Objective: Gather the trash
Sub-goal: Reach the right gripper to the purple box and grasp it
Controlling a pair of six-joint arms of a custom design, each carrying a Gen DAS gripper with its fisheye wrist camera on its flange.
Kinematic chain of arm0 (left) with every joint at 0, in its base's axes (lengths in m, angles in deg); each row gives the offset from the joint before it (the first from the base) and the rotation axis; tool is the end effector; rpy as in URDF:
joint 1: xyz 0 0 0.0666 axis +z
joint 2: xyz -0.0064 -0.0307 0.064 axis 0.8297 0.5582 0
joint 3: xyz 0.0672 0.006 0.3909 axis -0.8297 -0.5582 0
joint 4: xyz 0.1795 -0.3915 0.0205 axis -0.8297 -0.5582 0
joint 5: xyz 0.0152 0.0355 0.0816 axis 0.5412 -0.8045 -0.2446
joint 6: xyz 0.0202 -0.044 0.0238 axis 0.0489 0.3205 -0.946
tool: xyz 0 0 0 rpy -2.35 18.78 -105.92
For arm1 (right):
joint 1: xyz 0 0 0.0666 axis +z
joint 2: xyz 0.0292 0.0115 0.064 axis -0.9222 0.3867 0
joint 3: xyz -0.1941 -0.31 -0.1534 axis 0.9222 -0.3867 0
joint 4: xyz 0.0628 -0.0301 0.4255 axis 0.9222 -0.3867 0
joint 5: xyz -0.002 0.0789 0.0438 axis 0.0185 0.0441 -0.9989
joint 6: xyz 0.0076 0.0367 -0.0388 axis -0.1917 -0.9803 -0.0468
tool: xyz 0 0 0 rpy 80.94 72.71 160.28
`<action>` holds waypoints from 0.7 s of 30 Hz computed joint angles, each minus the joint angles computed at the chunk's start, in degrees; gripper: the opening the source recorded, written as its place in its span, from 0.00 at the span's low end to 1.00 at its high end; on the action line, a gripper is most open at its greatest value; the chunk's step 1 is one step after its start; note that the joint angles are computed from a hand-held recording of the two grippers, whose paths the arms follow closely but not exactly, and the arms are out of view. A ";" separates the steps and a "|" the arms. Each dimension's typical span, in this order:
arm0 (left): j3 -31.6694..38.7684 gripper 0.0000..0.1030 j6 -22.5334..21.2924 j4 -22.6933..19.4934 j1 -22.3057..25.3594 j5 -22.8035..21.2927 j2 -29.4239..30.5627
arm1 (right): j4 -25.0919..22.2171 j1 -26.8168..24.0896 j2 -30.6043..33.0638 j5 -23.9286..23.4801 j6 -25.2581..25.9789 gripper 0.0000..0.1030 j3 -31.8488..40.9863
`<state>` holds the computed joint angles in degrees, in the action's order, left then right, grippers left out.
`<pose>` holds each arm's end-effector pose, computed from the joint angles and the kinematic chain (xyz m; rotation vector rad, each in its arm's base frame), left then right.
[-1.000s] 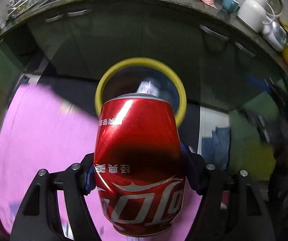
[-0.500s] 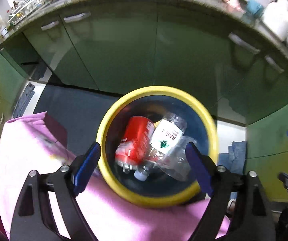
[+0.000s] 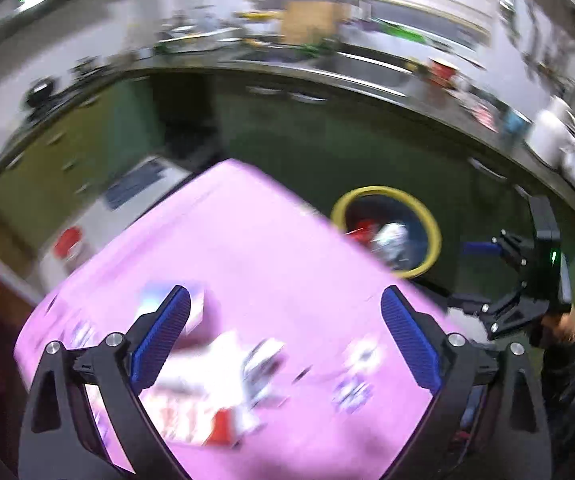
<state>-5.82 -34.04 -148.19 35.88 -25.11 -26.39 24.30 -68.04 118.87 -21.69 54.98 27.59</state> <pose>0.3170 -0.1089 0.5782 0.0431 2.4449 0.0069 0.5324 0.0117 0.4212 -0.9418 2.3083 0.5187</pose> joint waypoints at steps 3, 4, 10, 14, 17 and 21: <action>-6.53 0.89 4.31 -2.54 3.04 -1.55 -8.39 | -1.10 6.82 -0.28 -2.97 3.21 0.95 0.81; -8.19 0.89 5.30 -3.14 4.20 -0.94 -10.46 | -0.83 8.56 -0.51 -3.45 3.69 0.95 0.67; -17.66 0.89 8.85 -5.05 14.18 6.56 -23.79 | 2.88 21.06 2.95 -4.18 4.66 0.95 5.14; -20.53 0.89 10.07 -6.18 15.13 6.60 -27.86 | 3.25 27.42 8.33 -0.31 6.08 0.95 10.63; -21.52 0.89 10.60 -7.06 13.00 3.50 -29.51 | 1.97 30.07 13.37 3.29 7.04 0.95 15.64; -22.03 0.89 9.85 -6.47 13.23 4.74 -30.59 | -1.64 31.77 19.48 4.95 6.92 0.95 22.23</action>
<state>-27.85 -24.18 -154.66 49.11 -20.37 -56.98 22.66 -36.27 138.34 -16.75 61.90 49.82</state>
